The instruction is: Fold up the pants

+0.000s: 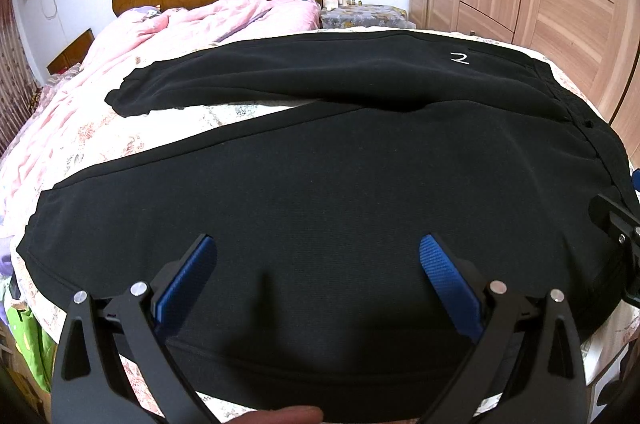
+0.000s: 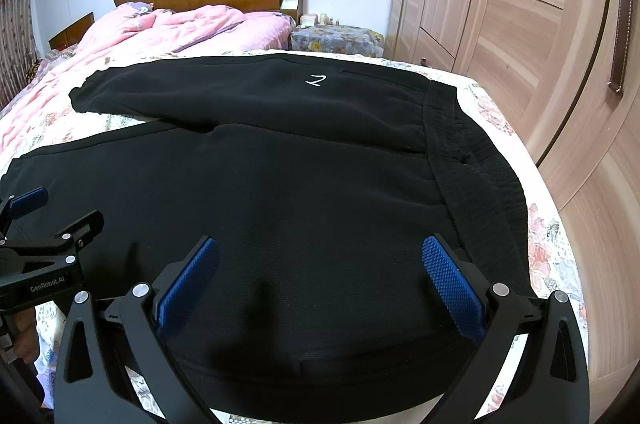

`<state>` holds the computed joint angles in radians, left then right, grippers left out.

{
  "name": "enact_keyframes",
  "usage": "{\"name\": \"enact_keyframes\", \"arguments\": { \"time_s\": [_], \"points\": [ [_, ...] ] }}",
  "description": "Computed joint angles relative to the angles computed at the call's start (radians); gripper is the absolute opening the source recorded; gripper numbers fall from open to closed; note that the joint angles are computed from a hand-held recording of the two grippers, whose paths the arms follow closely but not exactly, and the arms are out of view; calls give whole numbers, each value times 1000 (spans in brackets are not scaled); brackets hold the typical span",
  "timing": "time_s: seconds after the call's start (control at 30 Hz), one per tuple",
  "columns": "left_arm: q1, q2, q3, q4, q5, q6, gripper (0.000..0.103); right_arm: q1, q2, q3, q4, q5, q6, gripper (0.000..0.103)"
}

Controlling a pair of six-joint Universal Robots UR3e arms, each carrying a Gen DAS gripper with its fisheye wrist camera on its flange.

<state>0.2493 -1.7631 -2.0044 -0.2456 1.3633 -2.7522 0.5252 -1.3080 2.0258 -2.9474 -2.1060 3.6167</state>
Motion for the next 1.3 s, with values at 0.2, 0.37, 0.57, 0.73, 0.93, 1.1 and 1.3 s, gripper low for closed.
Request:
{"name": "enact_keyframes", "arguments": {
  "time_s": [0.2,0.37,0.57,0.73,0.93,1.1,1.3],
  "points": [
    [0,-5,7,-3,1,0,102,0,-1,-2,5,3,2,99],
    [1,-8,9,-4,2,-5,102,-1,-3,-5,10,9,1,99],
    [6,-8,6,-3,-2,-4,102,-4,-6,0,8,15,-1,99],
    [12,-5,3,-8,-6,0,102,-1,-5,-2,11,12,2,99],
    [19,-3,-6,-7,-10,3,102,-1,-3,-1,17,18,12,99],
    [16,-5,-10,0,-8,2,102,-6,-5,11,6,24,11,99],
    [16,-6,-10,0,-7,1,102,-14,-10,20,1,33,12,99]
  ]
}}
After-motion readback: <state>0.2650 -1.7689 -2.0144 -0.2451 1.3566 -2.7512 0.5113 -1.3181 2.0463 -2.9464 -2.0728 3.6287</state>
